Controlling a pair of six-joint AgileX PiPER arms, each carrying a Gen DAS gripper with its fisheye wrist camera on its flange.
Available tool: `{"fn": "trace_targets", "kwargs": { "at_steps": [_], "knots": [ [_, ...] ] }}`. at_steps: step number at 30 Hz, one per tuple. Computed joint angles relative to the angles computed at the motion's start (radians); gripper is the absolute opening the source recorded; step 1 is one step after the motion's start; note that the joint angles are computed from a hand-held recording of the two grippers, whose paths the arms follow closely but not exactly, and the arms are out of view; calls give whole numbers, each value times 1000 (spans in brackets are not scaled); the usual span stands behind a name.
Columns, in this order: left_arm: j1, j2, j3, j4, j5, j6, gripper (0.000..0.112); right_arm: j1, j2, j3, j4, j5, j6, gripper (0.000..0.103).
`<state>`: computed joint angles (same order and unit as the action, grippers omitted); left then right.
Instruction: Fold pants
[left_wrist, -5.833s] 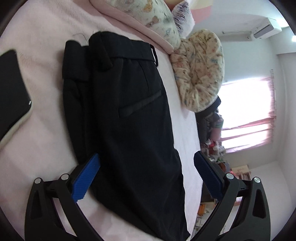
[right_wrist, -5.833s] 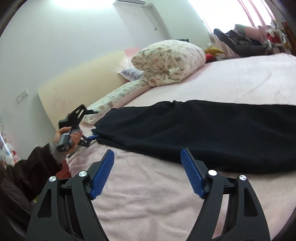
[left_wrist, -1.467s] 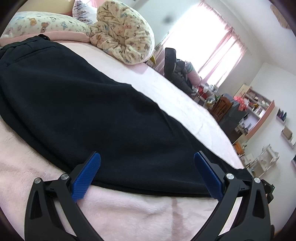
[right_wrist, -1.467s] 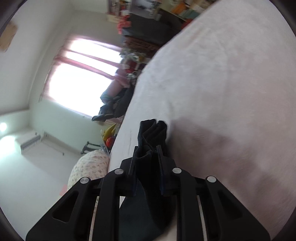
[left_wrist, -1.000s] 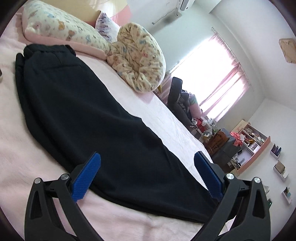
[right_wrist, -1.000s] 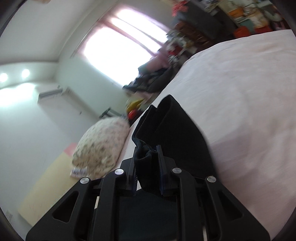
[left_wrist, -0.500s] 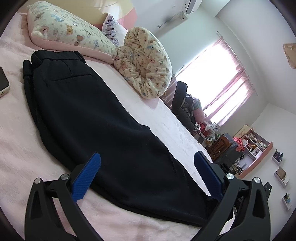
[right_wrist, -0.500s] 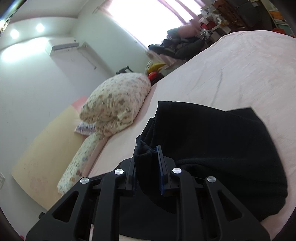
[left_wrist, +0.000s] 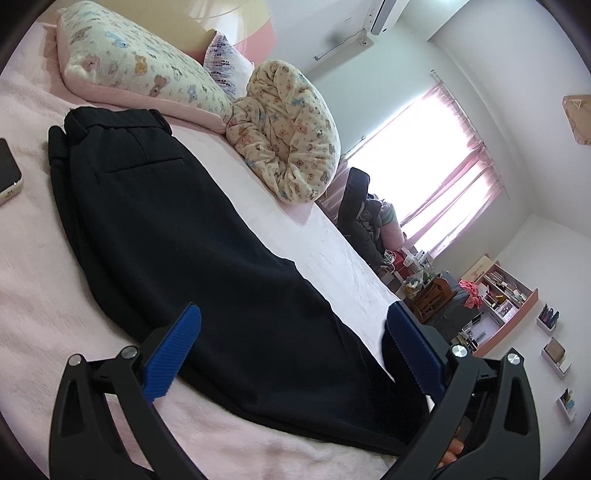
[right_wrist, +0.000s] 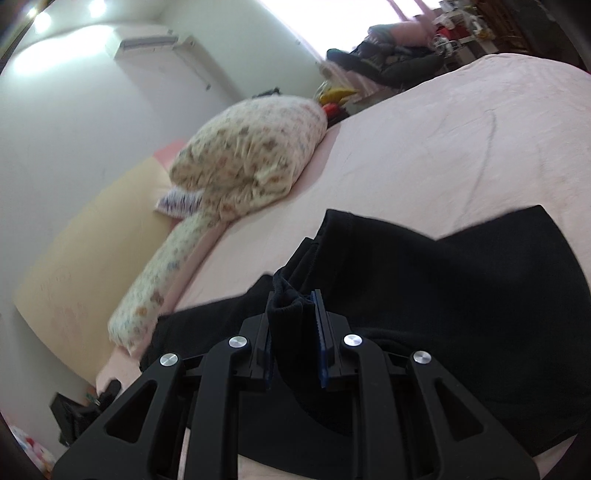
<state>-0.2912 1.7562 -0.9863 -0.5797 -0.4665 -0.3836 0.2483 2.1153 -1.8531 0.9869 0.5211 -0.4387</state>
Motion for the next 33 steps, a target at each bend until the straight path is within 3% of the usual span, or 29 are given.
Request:
{"fn": "trace_targets", "kwargs": {
  "at_steps": [3,5,8,9,11,13,16,18,21,24,29,33],
  "knots": [
    [-2,-1,-1,-20,-3,31,101,52,35,-47,-175,14,128,18],
    [-3,-1,-2,-21,-3,34,101,91,64,-85,-375,38,271,19],
    [1,1,-4,-11,8,24,101,153,134,-200,-648,185,430,43],
    [3,2,-6,-9,12,22,101,172,127,-187,-690,193,419,44],
    [5,2,-5,-1,17,11,101,224,56,-63,-823,98,395,44],
    [6,1,-4,3,16,5,101,240,-21,63,-812,6,322,44],
    [4,1,-2,6,12,3,101,215,-116,211,-637,-123,164,43],
    [2,1,-3,2,13,10,101,200,-155,260,-650,-187,177,42],
    [-2,2,-8,-29,16,48,101,209,-89,138,-841,-98,344,37],
    [-3,2,-10,-40,20,54,101,222,-44,77,-874,-38,337,36],
    [0,7,-16,-50,30,60,101,232,23,2,-852,22,322,36],
    [8,8,-13,-20,32,17,101,207,5,43,-721,22,206,36]
  ]
}}
